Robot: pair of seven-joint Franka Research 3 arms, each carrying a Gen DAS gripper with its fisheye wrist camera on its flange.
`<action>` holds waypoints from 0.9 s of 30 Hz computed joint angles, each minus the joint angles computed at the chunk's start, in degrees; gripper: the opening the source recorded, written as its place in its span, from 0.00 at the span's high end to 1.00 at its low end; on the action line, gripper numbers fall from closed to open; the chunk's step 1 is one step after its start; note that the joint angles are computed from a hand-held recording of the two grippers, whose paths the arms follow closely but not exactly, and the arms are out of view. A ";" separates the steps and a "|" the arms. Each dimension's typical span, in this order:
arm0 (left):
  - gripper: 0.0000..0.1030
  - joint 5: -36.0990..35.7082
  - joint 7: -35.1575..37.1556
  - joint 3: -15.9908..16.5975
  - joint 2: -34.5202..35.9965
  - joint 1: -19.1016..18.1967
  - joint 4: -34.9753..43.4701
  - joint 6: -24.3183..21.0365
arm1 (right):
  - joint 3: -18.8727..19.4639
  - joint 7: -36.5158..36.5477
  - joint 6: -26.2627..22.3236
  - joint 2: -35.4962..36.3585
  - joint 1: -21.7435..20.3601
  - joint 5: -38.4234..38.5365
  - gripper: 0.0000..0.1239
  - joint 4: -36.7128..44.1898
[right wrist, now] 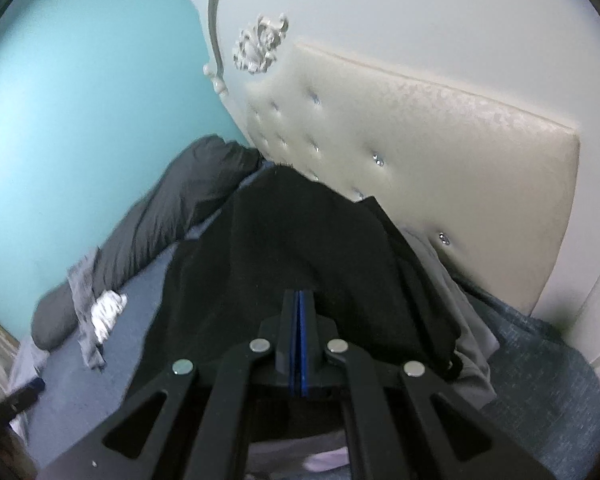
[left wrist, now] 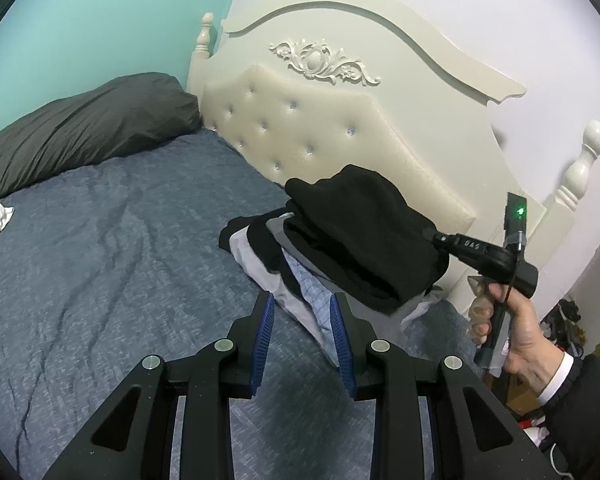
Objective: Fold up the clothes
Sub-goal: 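Open both grippers to release the black garment on the stack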
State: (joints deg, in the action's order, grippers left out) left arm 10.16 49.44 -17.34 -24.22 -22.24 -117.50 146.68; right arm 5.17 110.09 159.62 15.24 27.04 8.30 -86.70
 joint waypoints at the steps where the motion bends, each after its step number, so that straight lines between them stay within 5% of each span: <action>1: 0.69 0.06 -0.02 0.02 -0.31 0.03 -0.08 -0.28 | -0.34 0.61 -0.04 -0.26 0.33 -0.69 1.00 -0.09; 11: 0.69 0.44 -0.38 0.02 -4.22 0.21 -0.47 -2.95 | -1.76 8.01 -3.32 -3.23 3.18 -10.68 1.00 -0.54; 27: 0.63 0.30 -1.06 -0.42 -10.10 0.03 -1.05 -6.45 | 1.98 20.54 -9.84 -10.47 4.86 -23.87 0.98 -3.21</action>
